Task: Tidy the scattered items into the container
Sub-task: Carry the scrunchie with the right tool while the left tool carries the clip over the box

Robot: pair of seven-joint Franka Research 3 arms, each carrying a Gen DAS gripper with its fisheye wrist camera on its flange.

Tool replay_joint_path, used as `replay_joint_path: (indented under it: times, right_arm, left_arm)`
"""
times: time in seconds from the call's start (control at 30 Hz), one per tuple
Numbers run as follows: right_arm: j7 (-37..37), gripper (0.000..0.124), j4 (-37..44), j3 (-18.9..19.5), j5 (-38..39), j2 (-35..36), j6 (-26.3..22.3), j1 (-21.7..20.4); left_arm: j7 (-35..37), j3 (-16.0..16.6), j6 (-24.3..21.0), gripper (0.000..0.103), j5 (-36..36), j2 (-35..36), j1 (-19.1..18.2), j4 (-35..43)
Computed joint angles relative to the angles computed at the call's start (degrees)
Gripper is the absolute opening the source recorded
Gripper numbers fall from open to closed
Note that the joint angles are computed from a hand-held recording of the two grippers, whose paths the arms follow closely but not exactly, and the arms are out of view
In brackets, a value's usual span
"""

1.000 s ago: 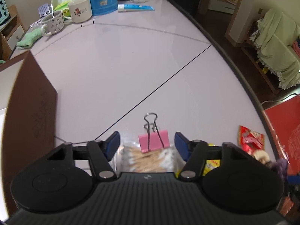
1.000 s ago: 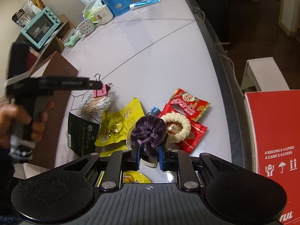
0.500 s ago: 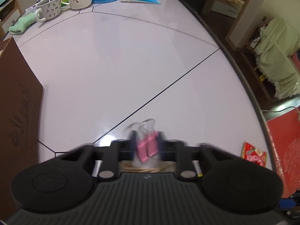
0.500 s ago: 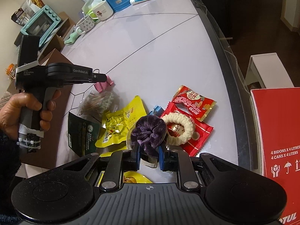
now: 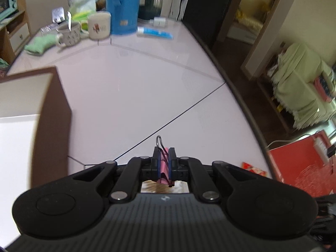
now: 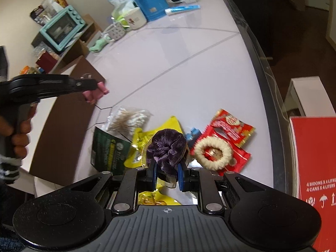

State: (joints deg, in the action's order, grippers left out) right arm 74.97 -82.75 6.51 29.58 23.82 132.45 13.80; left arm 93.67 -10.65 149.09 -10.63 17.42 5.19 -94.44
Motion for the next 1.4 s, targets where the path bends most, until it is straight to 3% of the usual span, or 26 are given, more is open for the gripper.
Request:
replay_joint_path:
  times: [0.43, 0.63, 0.97, 1.17, 1.4]
  right_arm:
    - [-7.98, 0.017, -4.14, 1.21, 3.02, -4.05, 4.10, 0.95]
    - [-7.02, 0.017, -7.18, 0.99, 1.80, -6.64, 7.49, 2.97]
    - [1.62, 0.017, -8.88, 1.36, -3.23, -8.21, 12.64, 7.77]
    - [5.11, 0.017, -5.32, 2.44, -5.62, -5.43, 13.23, 10.55]
    - [8.26, 0.017, -0.85, 2.90, -8.47, -2.27, 14.07, 13.81]
  left_arm:
    - [-6.26, 4.95, 6.64, 0.004, 1.43, -20.37, -2.53, -20.72]
    - [-2.34, 7.94, 8.32, 0.004, -2.13, -24.68, -4.28, -24.34]
    - [8.31, 13.71, 5.84, 0.004, -8.29, -29.59, -3.98, -27.02]
    - [11.78, 16.46, 3.71, 0.004, -8.65, -31.04, -1.42, -28.41]
    - [13.93, 17.04, -0.86, 0.004, -6.89, -25.78, 3.49, -26.14]
